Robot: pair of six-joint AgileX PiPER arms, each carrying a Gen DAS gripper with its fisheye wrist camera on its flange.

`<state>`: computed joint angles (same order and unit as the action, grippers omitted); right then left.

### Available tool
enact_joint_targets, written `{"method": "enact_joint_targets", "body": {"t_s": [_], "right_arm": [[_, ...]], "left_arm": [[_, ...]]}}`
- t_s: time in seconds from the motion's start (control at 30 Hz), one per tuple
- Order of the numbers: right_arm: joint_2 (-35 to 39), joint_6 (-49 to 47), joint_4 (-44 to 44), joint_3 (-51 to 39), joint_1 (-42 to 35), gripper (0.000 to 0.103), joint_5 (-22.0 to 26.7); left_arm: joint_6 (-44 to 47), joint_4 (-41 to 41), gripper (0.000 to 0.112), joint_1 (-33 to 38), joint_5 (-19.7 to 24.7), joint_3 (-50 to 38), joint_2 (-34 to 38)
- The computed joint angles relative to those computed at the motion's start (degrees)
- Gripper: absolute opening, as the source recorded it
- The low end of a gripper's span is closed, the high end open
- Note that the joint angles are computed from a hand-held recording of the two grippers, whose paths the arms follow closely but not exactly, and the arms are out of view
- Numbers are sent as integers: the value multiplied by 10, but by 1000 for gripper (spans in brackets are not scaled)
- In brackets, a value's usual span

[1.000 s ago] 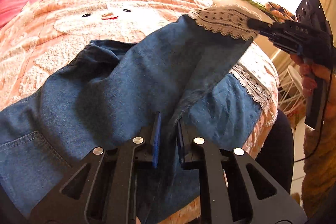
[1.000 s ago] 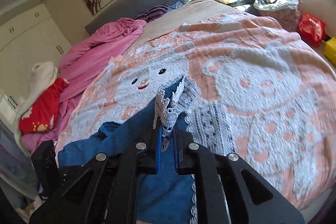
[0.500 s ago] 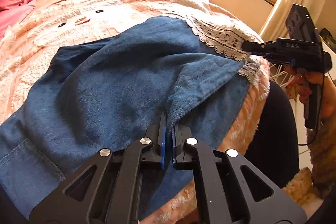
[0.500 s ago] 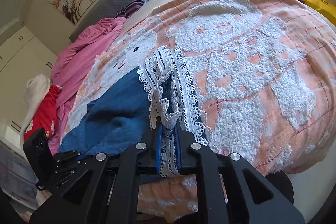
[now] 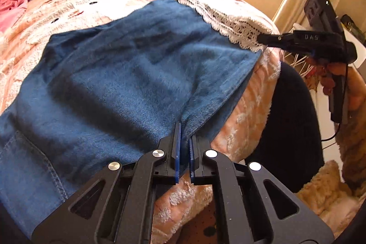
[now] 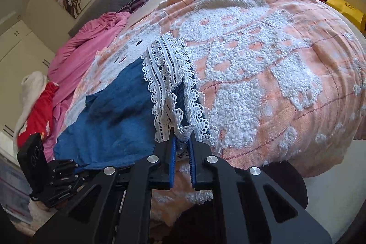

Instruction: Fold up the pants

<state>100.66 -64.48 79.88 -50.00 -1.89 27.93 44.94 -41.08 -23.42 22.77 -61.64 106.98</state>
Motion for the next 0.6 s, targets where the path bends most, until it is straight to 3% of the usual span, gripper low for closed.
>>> {"method": "enact_joint_targets", "body": {"t_s": [0.13,0.23,0.3,0.4,0.5,0.6], "right_arm": [[-12,6,-12,10,2,12,-10],[-59,71,-86,31,19,28,-68],[-94,120,-133,46,33,29,-107],[-131,86,-116,53,65,34,-124],[-105,52,-110,14,112,40,-107],[-37,159,-239,-49,154,42,-110]], "left_arm": [[50,-64,4,13,8,1,10],[113,-130,14,24,18,16,4],[120,-141,18,23,17,23,-1],[149,-181,28,30,33,33,-9],[190,-238,38,44,45,66,-38],[222,-288,45,77,38,126,-103]]}}
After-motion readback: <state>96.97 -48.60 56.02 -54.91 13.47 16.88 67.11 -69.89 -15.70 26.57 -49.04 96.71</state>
